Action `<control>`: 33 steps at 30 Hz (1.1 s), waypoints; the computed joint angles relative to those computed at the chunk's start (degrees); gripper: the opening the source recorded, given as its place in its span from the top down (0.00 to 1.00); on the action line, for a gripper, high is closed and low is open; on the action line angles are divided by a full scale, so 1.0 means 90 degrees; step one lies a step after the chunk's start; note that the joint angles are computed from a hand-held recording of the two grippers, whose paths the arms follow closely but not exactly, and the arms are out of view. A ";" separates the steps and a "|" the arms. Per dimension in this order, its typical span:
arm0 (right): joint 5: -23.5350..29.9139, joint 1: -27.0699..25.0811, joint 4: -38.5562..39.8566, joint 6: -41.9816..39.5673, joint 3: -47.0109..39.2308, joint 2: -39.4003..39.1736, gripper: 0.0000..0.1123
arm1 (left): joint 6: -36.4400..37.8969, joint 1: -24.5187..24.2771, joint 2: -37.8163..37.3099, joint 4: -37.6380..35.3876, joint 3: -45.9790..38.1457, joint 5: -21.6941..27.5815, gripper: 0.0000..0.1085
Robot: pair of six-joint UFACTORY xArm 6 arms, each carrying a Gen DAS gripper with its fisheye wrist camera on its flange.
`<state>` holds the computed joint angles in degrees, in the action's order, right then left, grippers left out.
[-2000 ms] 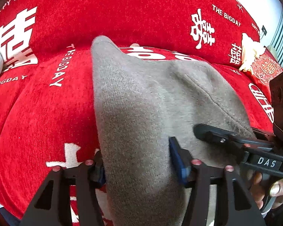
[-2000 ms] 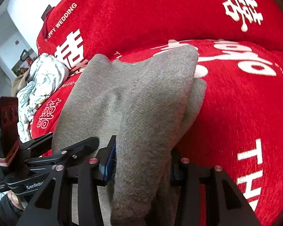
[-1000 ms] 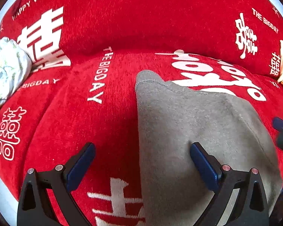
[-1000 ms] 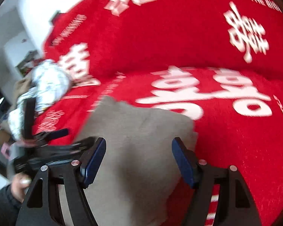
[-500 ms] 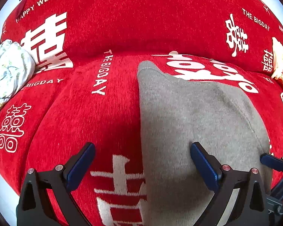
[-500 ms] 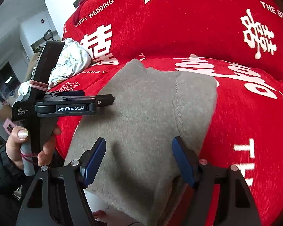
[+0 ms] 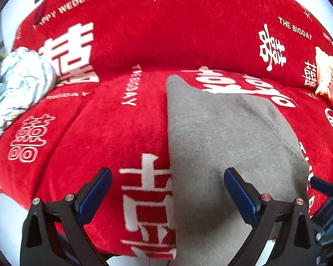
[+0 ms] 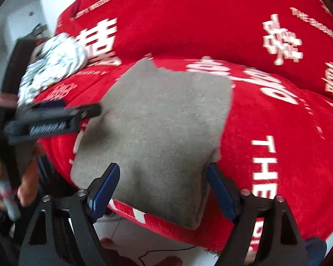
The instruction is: Fold small clothes
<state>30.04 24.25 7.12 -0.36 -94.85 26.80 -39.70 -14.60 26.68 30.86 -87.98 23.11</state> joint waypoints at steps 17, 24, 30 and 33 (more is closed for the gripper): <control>-0.0085 0.0210 -0.2630 0.2920 0.0636 -0.0714 0.21 | -0.2171 -0.0290 -0.1217 0.2130 0.1381 -0.0139 0.07; 0.0021 0.0263 -0.2885 0.3155 0.0714 -0.0736 0.21 | -0.2626 -0.0306 -0.1405 0.2683 0.1546 -0.0180 0.07; -0.0040 0.0280 -0.3022 0.3239 0.0759 -0.0763 0.21 | -0.2494 -0.0396 -0.1375 0.2709 0.1500 -0.0072 0.07; -0.0063 0.0278 -0.3058 0.3269 0.0789 -0.0785 0.21 | -0.2534 -0.0409 -0.1379 0.2762 0.1497 -0.0082 0.07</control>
